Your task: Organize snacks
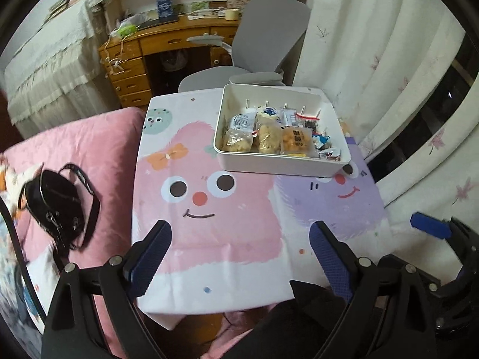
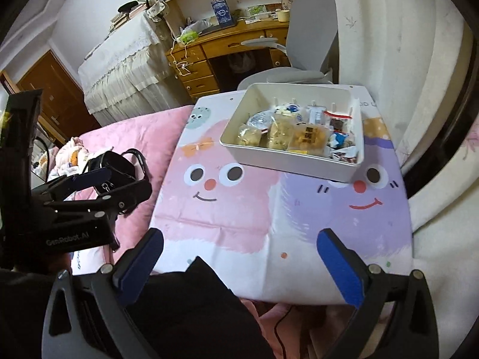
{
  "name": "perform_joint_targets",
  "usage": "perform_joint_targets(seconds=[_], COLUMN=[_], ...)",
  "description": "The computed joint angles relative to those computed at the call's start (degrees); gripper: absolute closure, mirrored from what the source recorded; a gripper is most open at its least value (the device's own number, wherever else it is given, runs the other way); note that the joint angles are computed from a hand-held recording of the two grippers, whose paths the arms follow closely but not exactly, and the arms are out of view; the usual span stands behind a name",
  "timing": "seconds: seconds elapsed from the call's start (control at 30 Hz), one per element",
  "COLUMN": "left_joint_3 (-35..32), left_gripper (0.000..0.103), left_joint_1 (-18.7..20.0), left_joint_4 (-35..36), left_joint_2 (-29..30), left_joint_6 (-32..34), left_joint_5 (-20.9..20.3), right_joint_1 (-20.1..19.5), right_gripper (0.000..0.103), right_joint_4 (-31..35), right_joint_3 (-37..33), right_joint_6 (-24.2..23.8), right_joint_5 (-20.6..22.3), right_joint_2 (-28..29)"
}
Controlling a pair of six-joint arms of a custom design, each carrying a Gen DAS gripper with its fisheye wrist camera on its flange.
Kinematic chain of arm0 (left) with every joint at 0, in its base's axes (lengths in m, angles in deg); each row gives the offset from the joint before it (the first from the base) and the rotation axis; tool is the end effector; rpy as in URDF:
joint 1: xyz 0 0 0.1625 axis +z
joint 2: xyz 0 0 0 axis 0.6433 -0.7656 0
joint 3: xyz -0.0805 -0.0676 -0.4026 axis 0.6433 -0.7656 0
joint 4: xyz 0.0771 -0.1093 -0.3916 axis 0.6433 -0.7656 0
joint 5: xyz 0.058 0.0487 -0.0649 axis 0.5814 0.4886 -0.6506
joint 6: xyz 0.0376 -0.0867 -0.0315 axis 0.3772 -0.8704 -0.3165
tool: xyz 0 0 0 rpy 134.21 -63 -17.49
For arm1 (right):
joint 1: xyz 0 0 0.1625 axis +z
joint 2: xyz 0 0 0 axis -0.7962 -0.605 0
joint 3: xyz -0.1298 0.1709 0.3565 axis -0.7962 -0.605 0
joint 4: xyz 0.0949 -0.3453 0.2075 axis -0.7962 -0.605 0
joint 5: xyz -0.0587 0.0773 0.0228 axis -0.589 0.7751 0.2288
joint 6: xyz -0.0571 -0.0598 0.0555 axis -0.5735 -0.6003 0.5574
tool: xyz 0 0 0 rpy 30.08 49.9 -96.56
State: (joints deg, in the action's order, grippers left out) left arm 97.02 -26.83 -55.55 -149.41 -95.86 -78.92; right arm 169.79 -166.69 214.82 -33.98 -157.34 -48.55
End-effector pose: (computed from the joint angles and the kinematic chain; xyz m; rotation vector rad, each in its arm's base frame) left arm -0.4180 -0.2947 0.2115 0.3051 2.3903 -0.5672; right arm 0.2364 -0.2877 0.3785 0.4127 -2.5851 0.5101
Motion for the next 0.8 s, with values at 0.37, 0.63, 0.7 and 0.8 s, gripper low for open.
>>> perform_joint_targets(seconds=[0.37,0.63,0.7,0.8], left_joint_3=[-3.99,-5.1,-5.11,-4.82], left_gripper=[0.001,0.001,0.001,0.001], left_joint_1=[-4.44,-4.81,-4.97,-5.0], left_joint_4=[7.94,10.75,11.01,10.8], left_joint_2=[5.9,7.8,7.91,7.64], left_joint_6=[-8.74,-12.41,-13.0,-12.7], left_joint_5=[4.35,3.45,3.51,3.61], right_joint_1=[-2.15,-1.98,-1.77,-1.76], right_gripper=[0.0,0.0,0.0,0.0], right_joint_4=[4.45,1.43,0.97,0.85], right_joint_3=[1.18,2.05,2.15,2.07], right_joint_6=[2.76,-0.23,-0.84,-1.03], right_joint_5=[-3.2,-5.18,-5.64,-5.64], right_joint_2=[-4.85,-5.1,-5.2,-5.23])
